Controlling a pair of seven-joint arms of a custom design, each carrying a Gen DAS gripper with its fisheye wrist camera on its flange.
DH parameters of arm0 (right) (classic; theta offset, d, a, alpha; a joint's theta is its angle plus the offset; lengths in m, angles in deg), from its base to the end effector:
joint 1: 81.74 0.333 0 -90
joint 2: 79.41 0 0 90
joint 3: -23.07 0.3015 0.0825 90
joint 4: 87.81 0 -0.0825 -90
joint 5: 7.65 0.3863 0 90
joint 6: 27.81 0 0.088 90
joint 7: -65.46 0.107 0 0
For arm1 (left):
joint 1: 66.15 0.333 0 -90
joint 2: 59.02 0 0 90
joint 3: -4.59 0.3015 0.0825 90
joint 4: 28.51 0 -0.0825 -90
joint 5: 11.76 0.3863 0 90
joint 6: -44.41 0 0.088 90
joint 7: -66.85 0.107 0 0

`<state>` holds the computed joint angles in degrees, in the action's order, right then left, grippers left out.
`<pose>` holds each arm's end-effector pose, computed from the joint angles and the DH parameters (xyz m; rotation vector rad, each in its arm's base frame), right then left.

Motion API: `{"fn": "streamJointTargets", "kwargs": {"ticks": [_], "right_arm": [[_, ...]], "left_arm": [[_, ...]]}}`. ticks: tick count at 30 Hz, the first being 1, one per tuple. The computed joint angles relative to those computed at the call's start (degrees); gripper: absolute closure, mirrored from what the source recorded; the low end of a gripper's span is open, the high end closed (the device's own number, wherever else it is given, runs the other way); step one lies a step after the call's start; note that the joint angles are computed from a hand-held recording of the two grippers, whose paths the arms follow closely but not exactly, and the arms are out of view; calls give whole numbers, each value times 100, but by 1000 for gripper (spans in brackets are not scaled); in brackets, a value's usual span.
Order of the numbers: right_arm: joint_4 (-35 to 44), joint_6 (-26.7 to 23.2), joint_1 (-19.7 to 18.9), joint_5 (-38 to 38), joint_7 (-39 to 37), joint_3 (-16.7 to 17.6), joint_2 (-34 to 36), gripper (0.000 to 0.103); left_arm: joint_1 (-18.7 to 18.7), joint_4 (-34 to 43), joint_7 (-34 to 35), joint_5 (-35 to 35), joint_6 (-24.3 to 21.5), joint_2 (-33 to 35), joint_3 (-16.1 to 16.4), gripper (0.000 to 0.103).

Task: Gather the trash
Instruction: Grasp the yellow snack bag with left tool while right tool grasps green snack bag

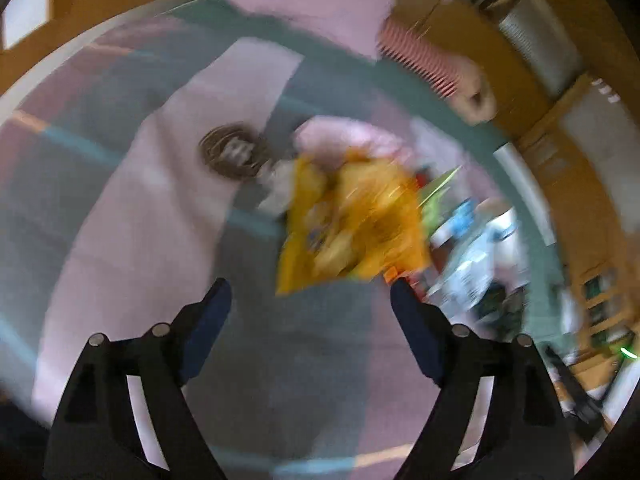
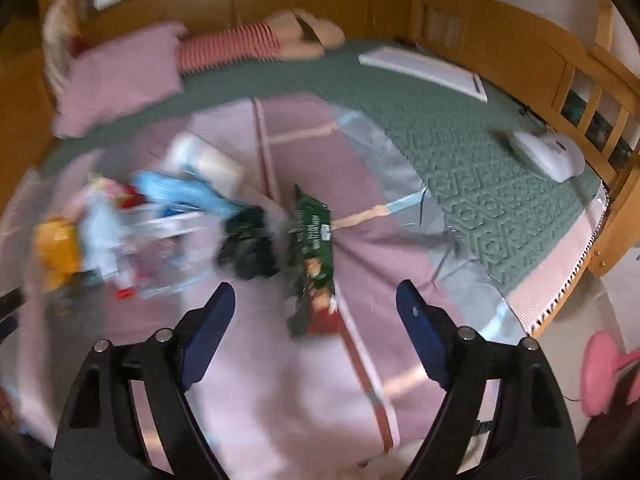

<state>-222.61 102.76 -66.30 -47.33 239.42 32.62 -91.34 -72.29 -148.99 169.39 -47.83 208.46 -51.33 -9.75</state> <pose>0.4523 0.1950 0.4142 -1.3126 2.4941 -0.8093 0.5784 -0.1774 0.4048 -2.0120 2.0307 -1.0438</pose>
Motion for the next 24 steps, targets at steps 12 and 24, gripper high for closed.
{"fn": "streamJointTargets", "kwargs": {"ticks": [12,24], "right_arm": [[-491,1913,-15,691,-480,-276,292,85],[-1437,1655,44,805,31,753,-1580,85]], "left_arm": [[568,531,915,827,389,722,-677,5],[455,858,1543,939,124,1122,-841,79]]}}
